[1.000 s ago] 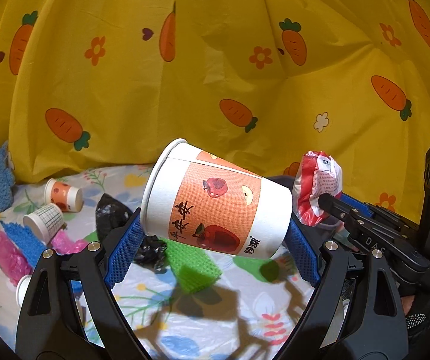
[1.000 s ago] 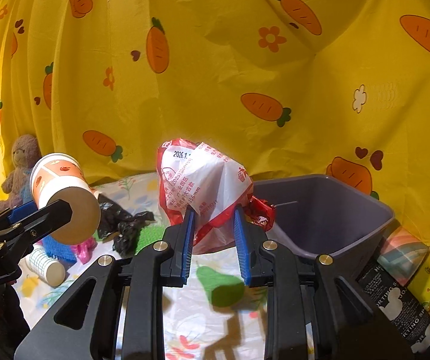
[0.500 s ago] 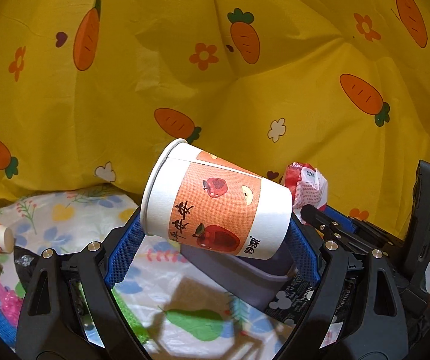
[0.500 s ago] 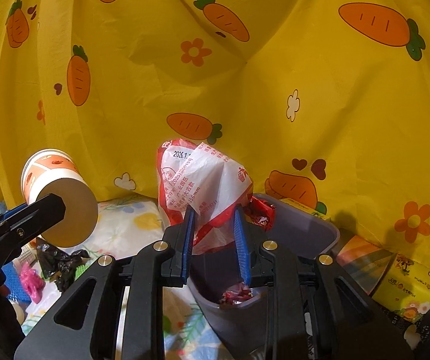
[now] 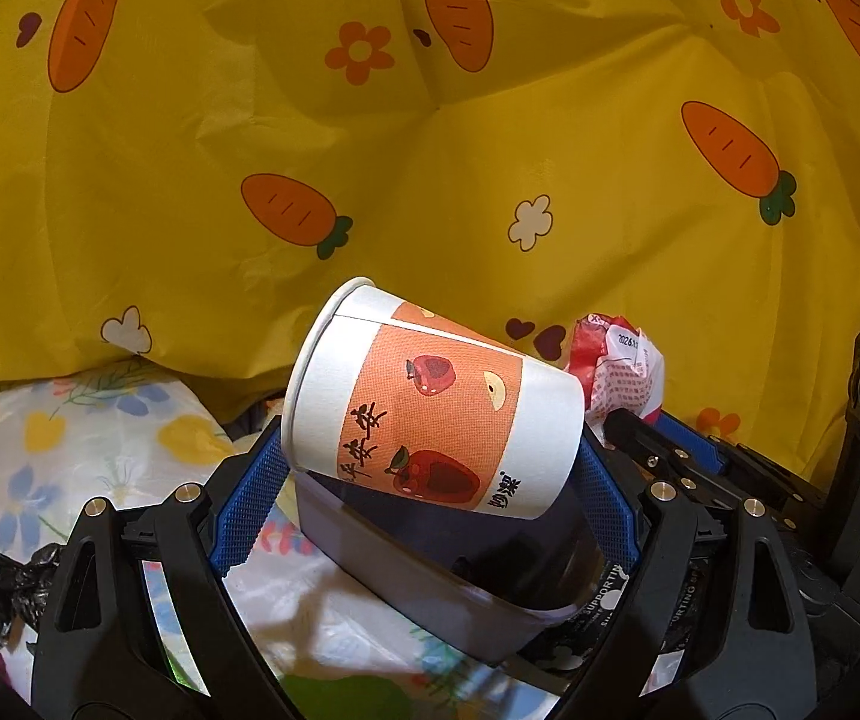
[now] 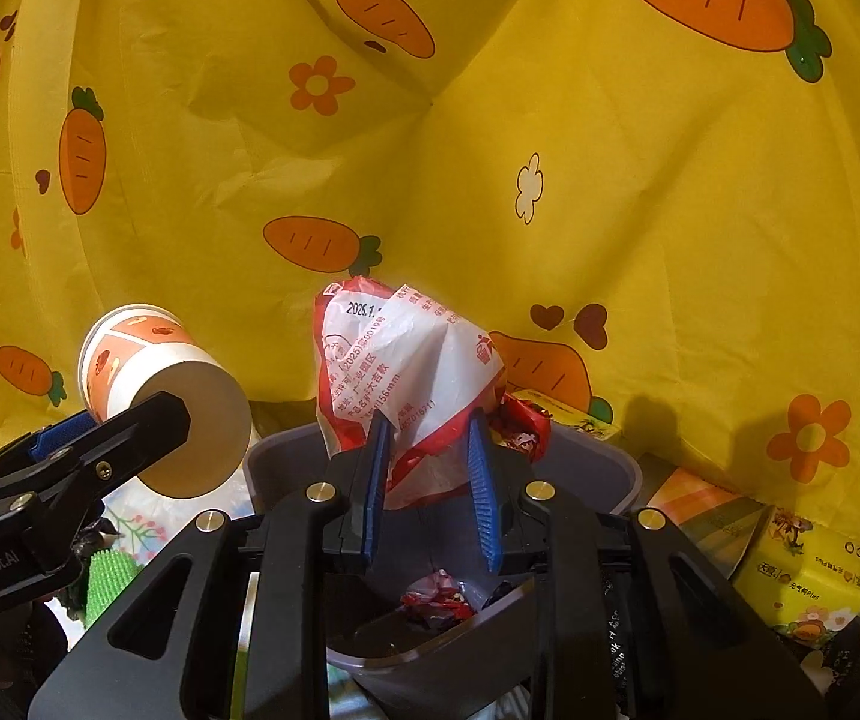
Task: Collect trash
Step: 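Carry the paper cup and wrapper bag with both tools toward the grey bin, then open both tools to drop the orange cup and wrapper bag into the bin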
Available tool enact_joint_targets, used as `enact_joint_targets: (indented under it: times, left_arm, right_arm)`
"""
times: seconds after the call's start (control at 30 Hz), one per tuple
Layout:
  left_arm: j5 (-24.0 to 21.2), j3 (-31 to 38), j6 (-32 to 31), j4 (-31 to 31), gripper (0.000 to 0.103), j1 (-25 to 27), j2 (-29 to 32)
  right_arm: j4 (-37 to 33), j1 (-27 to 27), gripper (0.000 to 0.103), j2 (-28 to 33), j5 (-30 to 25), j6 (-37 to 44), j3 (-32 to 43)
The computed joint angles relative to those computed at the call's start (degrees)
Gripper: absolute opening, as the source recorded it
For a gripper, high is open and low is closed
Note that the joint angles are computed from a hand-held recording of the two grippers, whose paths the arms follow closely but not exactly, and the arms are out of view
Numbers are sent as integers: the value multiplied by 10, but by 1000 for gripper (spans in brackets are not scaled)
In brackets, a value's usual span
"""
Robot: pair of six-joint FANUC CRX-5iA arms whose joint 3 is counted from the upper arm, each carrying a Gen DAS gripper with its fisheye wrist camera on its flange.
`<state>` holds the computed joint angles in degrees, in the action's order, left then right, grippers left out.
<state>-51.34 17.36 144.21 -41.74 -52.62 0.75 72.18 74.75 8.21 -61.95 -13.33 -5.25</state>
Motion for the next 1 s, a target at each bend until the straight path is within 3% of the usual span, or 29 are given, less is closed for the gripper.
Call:
enact_joint_targets:
  times: [0.37,1.0]
  left_arm:
    - [53,-10,-31,68,87,42,20]
    - [102,-22,-85,163,87,83,46]
  right_arm:
    - [-16,-13,27,3,5,3,-2]
    - [-46,-25,29,12,14,20,6]
